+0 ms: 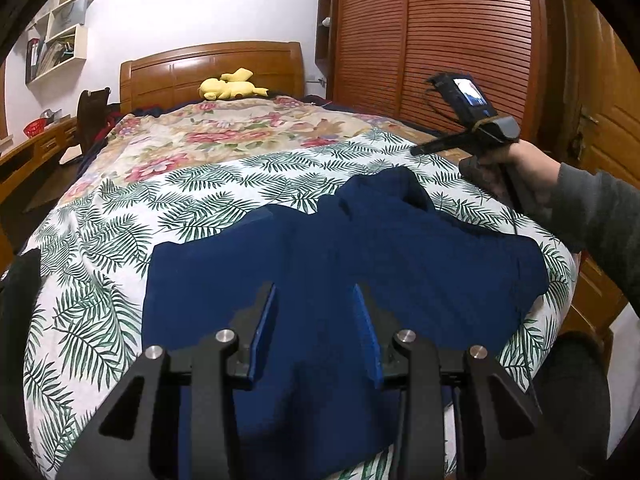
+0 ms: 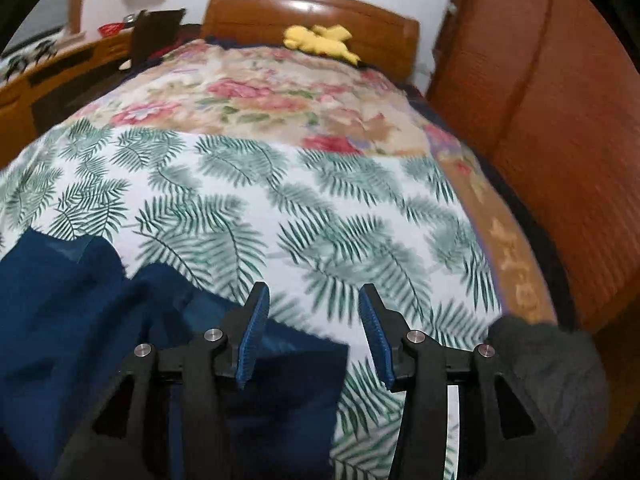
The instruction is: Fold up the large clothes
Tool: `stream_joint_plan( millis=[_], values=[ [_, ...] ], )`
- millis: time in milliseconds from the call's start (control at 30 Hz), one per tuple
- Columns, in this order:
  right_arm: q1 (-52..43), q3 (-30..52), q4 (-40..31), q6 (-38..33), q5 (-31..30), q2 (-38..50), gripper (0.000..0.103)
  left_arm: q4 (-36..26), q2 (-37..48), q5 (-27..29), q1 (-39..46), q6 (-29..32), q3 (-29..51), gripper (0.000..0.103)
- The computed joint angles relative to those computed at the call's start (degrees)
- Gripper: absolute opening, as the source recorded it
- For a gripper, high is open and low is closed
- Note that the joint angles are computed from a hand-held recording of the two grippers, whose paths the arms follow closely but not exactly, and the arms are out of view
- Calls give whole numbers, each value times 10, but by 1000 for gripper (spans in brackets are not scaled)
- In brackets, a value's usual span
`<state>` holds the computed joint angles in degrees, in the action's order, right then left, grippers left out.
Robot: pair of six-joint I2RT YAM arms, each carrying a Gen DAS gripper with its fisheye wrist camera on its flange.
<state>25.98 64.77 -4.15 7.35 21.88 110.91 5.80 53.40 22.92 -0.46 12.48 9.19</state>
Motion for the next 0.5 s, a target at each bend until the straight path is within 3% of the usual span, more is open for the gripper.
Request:
stream_joint_plan(
  millis=[233, 500],
  values=[
    [-43, -64, 16, 20, -61, 16, 47, 5, 4, -6, -5, -1, -2, 37],
    [-87, -60, 49, 62, -147, 85, 47, 20, 23, -25, -20, -3, -2, 37]
  ],
)
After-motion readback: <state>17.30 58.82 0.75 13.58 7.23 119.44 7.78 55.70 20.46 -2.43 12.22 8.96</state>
